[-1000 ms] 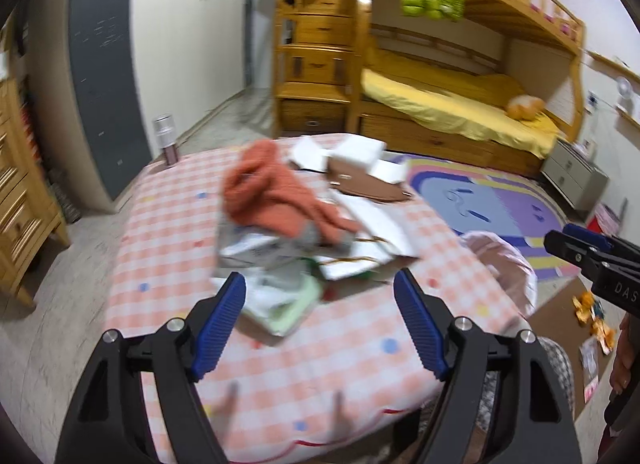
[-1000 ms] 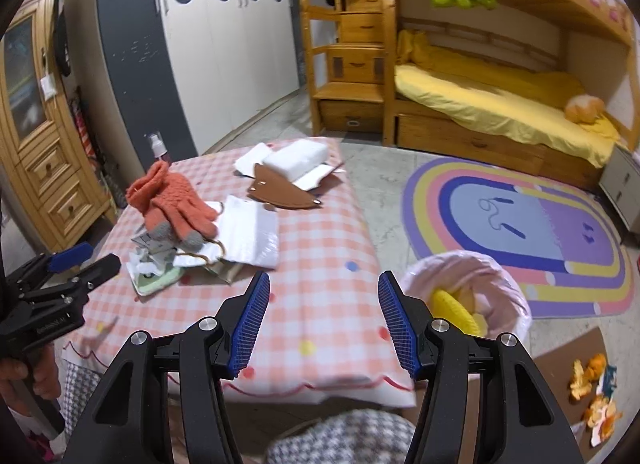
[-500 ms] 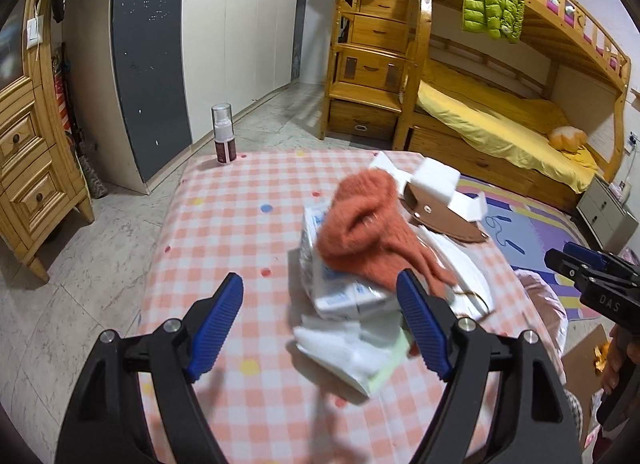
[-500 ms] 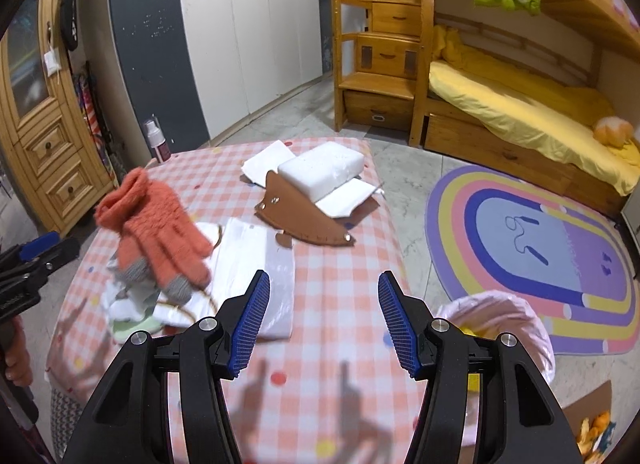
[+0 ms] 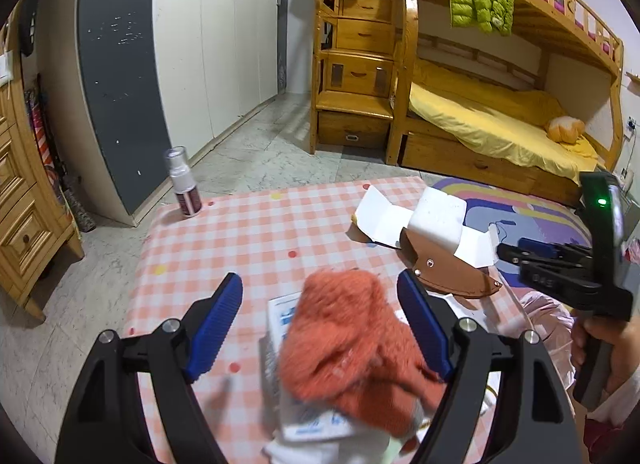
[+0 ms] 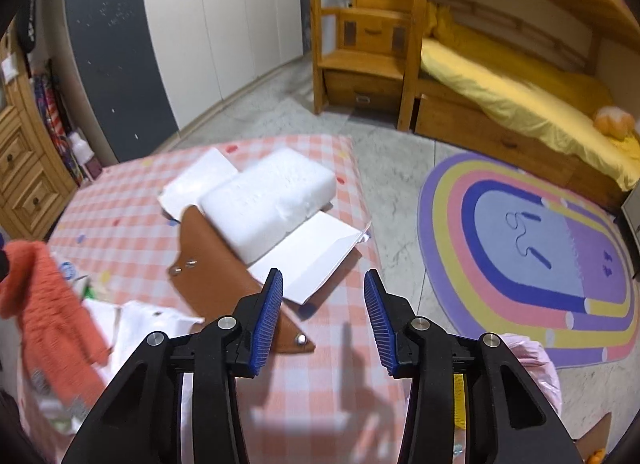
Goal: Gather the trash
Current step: 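Move both tools back over the table toward the orange knit glove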
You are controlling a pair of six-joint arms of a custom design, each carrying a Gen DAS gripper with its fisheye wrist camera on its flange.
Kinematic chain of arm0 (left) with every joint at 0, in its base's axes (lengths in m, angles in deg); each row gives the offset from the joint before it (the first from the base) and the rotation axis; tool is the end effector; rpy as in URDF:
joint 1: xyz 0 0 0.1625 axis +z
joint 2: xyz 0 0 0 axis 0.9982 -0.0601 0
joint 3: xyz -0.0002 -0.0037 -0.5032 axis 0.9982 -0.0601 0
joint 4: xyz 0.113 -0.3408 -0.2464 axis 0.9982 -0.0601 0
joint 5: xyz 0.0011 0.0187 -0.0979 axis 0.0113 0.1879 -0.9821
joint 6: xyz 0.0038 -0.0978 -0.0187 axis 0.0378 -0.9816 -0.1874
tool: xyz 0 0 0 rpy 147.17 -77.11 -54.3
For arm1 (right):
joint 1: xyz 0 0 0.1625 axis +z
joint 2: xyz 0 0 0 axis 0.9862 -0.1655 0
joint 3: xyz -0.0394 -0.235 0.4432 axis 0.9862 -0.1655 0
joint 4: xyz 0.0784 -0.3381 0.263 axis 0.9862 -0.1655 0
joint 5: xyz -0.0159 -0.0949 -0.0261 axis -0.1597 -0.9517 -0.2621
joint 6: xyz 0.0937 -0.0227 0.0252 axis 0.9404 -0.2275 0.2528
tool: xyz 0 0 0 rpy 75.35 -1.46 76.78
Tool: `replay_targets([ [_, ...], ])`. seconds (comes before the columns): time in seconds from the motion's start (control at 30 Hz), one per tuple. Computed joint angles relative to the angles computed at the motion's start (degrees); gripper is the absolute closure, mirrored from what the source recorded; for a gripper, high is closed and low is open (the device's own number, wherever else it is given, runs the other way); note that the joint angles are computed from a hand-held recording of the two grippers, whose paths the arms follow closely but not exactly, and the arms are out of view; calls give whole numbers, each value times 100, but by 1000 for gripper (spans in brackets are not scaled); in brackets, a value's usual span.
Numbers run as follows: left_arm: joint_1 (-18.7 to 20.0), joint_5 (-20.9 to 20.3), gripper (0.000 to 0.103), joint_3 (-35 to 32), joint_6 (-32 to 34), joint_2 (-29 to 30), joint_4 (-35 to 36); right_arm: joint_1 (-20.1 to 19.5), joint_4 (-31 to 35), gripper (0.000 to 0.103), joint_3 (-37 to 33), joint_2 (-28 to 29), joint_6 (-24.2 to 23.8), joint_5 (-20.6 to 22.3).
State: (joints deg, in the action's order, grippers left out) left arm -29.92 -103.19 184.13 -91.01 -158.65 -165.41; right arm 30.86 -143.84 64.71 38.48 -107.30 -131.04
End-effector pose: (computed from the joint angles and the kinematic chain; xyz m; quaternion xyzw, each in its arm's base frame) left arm -0.0696 -0.5196 0.3047 -0.0298 0.7898 -0.4524 0.4131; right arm 0.3653 -0.6881 -0.0489 0.3789 -0.8733 0.1945 0.2364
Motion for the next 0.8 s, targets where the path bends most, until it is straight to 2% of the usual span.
replay_targets([
  [0.1, 61, -48, 26, -43, 5, 55, 19, -55, 306, 61, -265, 173, 107, -77],
  [0.17, 109, -82, 26, -66, -26, 47, 97, -91, 529, 74, -366, 235, 209, -39],
  [0.43, 138, -93, 26, -17, -317, -56, 404, -37, 672, 90, -316, 180, 103, 139],
  [0.67, 37, -36, 26, 229, -1027, -280, 1058, 104, 672, 91, 166, 7, -340, 220],
  [0.8, -98, 66, 26, 465, -1609, -517, 1624, 202, 450, 91, 630, -146, -352, 195],
])
